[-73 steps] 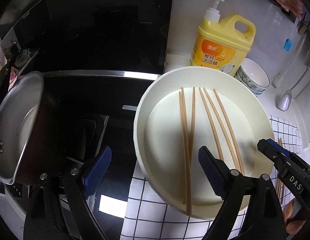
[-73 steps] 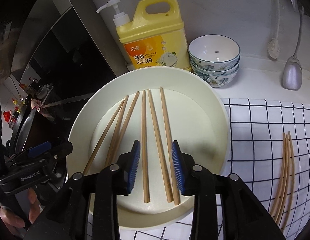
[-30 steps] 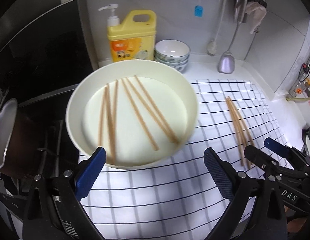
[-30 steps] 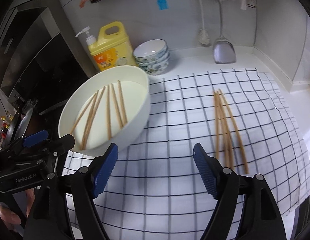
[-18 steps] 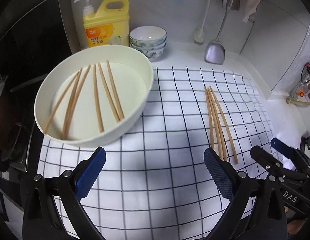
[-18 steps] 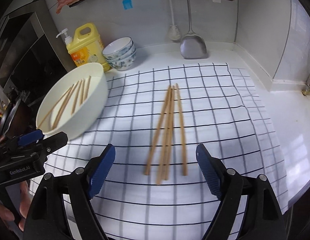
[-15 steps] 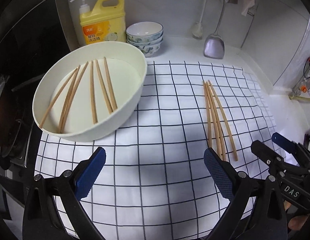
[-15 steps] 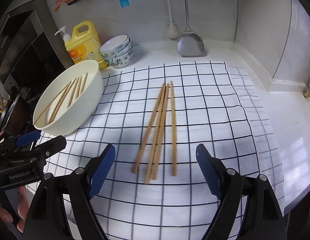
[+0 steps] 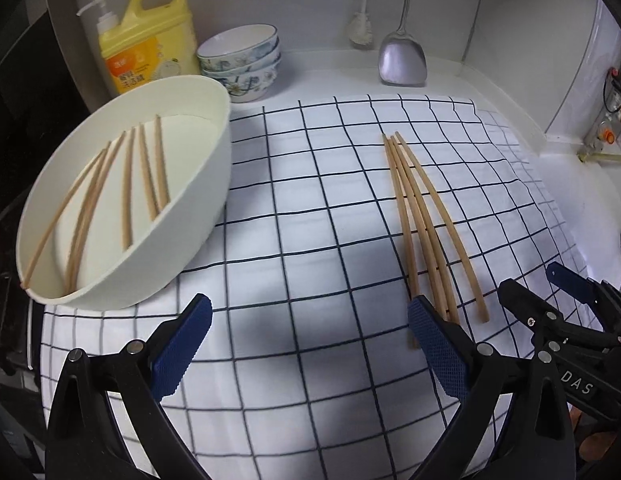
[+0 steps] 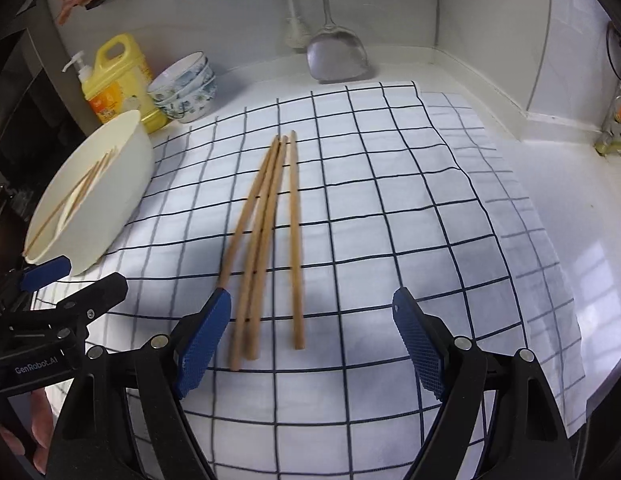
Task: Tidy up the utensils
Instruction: 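Move the left tool back to the chopstick pile while the right tool returns too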
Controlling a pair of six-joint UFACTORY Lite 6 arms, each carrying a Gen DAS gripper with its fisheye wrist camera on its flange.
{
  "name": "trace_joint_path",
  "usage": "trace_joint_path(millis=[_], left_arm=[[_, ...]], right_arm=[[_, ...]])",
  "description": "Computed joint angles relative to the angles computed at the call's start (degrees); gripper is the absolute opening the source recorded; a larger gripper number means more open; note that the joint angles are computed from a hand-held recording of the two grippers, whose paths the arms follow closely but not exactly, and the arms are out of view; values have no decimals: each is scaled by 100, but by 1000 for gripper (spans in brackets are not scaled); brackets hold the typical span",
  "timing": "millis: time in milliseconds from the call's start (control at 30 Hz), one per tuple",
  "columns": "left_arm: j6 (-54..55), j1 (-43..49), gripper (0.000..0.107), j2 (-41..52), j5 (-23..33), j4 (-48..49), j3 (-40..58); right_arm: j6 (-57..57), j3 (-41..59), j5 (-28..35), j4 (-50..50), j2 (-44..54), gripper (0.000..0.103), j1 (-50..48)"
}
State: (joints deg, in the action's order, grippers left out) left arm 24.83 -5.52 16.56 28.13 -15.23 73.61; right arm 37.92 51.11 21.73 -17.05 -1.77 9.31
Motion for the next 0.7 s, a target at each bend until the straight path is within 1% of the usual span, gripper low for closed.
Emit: trace_joint_path(millis=[33, 100, 267, 400, 567, 633, 700], left_arm=[[-52, -51, 97, 76, -77, 16, 1], [-133, -146, 97, 324, -185, 41, 75], [212, -253, 97, 491, -748, -469, -137], [1118, -220, 97, 449, -1001, -1407, -423], [1706, -257, 97, 342, -1285, -1944, -749], [1623, -291, 97, 333, -1362, -1812, -811], [1554, -310, 97, 348, -1343, -1737, -801]], right_arm=[[166, -42, -80, -154, 47, 79, -37], [130, -140, -310, -95, 131, 79, -153], [212, -617, -851, -363, 78, 79, -281], [1197, -1009, -1127, -1475, -127, 79, -236], [2060, -1065, -1150, -2507, -67, 79, -143], [2489, -994, -1013, -3027, 81, 79, -60], [2550, -924, -898, -3137, 199, 79, -38]])
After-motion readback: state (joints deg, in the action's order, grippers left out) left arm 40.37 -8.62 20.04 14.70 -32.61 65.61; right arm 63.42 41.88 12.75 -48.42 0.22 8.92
